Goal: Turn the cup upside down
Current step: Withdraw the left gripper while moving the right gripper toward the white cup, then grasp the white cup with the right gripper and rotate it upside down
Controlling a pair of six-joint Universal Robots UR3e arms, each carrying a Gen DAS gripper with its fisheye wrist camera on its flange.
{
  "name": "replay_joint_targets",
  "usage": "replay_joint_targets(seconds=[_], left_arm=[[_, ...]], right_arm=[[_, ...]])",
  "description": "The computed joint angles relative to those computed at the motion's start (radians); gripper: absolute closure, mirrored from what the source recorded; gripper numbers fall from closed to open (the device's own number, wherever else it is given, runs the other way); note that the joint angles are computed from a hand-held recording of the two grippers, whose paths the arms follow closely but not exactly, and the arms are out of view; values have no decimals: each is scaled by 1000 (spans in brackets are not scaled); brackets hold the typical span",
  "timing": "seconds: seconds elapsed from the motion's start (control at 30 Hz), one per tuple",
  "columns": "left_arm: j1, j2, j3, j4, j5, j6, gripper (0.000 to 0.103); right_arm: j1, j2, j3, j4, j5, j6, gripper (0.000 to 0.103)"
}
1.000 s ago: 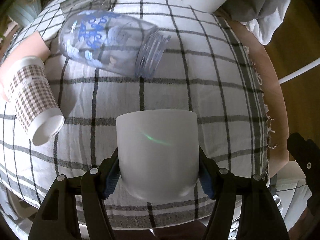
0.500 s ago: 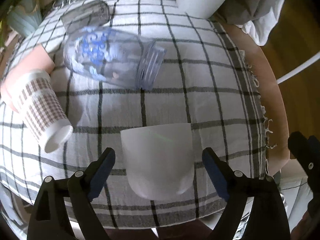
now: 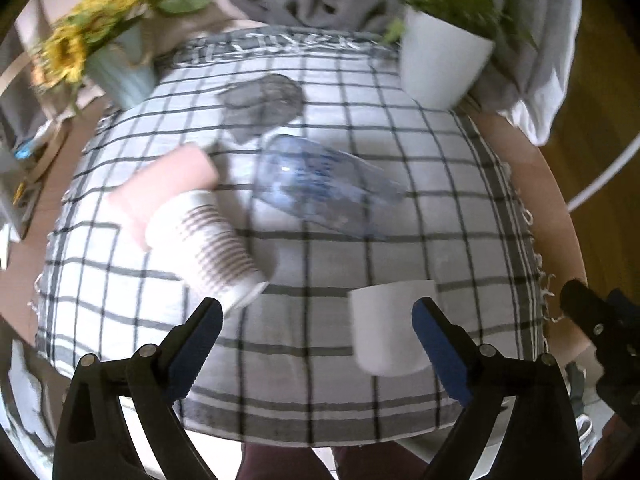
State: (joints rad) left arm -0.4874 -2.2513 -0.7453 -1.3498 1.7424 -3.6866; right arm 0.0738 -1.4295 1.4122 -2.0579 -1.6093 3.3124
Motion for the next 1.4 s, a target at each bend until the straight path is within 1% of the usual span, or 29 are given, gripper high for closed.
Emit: replay_joint_targets(seconds=[0.17,0.33,0.43,0.5,0.7,0.8,0.97,1.03,1.2,1.27,1.33,1.4], left_arm=[[17,124,-196,50,57,-39,4],[28,205,-347,62,82,-64,4],[48,262,-465,90,61,-74,4],[53,287,-513,98,58,-87,4],[67,337,-647,130,66,-129,4],[71,339,-675,145,68,-130,4],[74,335,-688,158,64,-133,4],[73,332,-689,163,65,-130,4],[79,317,-690,177,53,-109,4],[79,315,-689,181,49,-106,4],[78,312,-684,181,51,-103,4],[77,308,-677,179,54,-100,4]], right_arm=[[37,31,-12,18,28,24,1],[90,69,-14,26,57,22,1],[126,86,1,16,69,12,1],[144,103,8,4,87,4,1],[187,155,23,-46,96,-5,1],[201,181,25,-70,93,-10,2],[217,219,6,-72,81,-13,8],[220,229,3,-75,77,-7,12],[224,240,9,-99,61,-3,14],[223,243,11,-105,71,-10,18],[226,245,12,-113,76,-20,28],[228,247,11,-114,79,-23,34]])
